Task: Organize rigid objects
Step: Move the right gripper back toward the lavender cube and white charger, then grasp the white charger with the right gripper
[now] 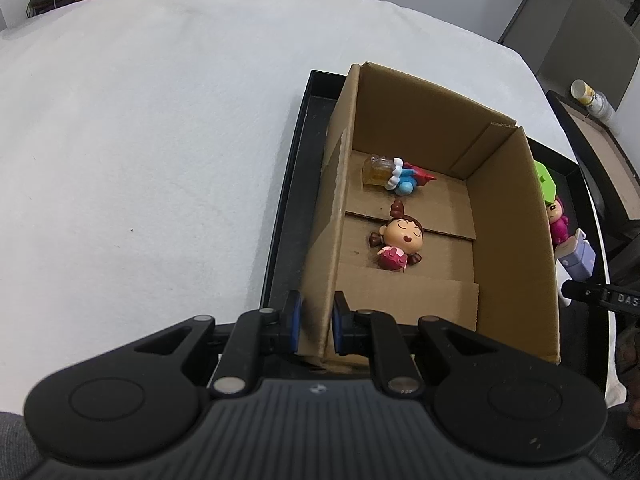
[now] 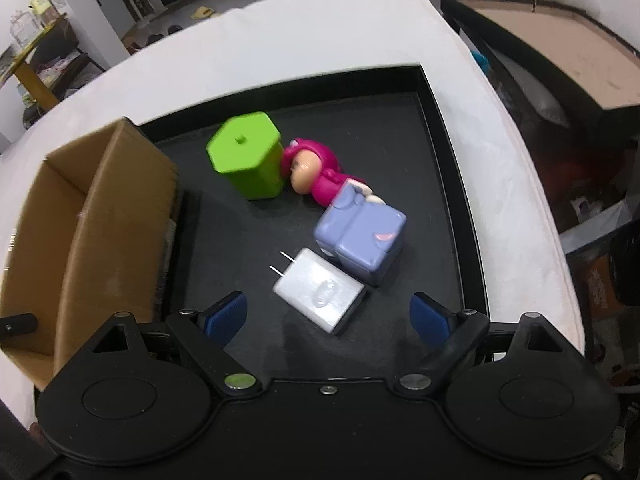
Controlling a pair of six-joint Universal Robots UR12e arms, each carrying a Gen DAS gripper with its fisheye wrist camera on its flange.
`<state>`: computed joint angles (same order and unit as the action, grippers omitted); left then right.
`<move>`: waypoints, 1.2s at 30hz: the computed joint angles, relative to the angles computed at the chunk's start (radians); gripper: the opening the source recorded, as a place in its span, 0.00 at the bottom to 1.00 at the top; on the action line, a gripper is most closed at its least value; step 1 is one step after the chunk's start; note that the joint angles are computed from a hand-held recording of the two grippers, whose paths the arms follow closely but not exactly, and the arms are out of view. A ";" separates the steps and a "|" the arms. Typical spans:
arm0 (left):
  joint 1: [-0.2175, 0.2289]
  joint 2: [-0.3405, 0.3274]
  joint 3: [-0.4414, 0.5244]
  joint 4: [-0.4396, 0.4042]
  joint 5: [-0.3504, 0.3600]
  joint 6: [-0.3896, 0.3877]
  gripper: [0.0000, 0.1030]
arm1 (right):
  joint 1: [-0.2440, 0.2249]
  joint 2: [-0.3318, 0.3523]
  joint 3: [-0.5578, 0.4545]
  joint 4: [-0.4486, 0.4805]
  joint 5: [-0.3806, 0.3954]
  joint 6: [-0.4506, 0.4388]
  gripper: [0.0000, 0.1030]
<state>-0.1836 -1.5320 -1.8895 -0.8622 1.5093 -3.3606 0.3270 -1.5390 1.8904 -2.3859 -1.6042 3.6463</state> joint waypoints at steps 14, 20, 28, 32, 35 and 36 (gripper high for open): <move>-0.012 -0.008 0.008 -0.008 0.027 -0.006 0.14 | -0.004 0.031 -0.017 0.034 -0.006 0.007 0.77; -0.013 -0.008 0.008 -0.008 0.028 -0.006 0.14 | 0.004 0.044 -0.034 0.025 -0.010 -0.028 0.73; -0.008 -0.003 0.003 -0.001 0.015 -0.006 0.14 | 0.018 0.053 -0.060 0.074 0.016 -0.050 0.72; -0.005 -0.001 0.002 -0.001 0.011 -0.004 0.14 | 0.026 0.059 -0.075 0.101 0.039 -0.062 0.64; -0.004 0.001 0.001 0.001 0.006 0.000 0.14 | 0.036 0.069 -0.086 0.116 0.039 -0.067 0.58; -0.004 0.002 0.001 0.002 0.006 0.003 0.14 | 0.040 0.073 -0.089 0.123 0.027 -0.064 0.58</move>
<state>-0.1872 -1.5305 -1.8889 -0.8606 1.5148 -3.3578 0.3672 -1.4664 1.8016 -2.2631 -1.5771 3.5819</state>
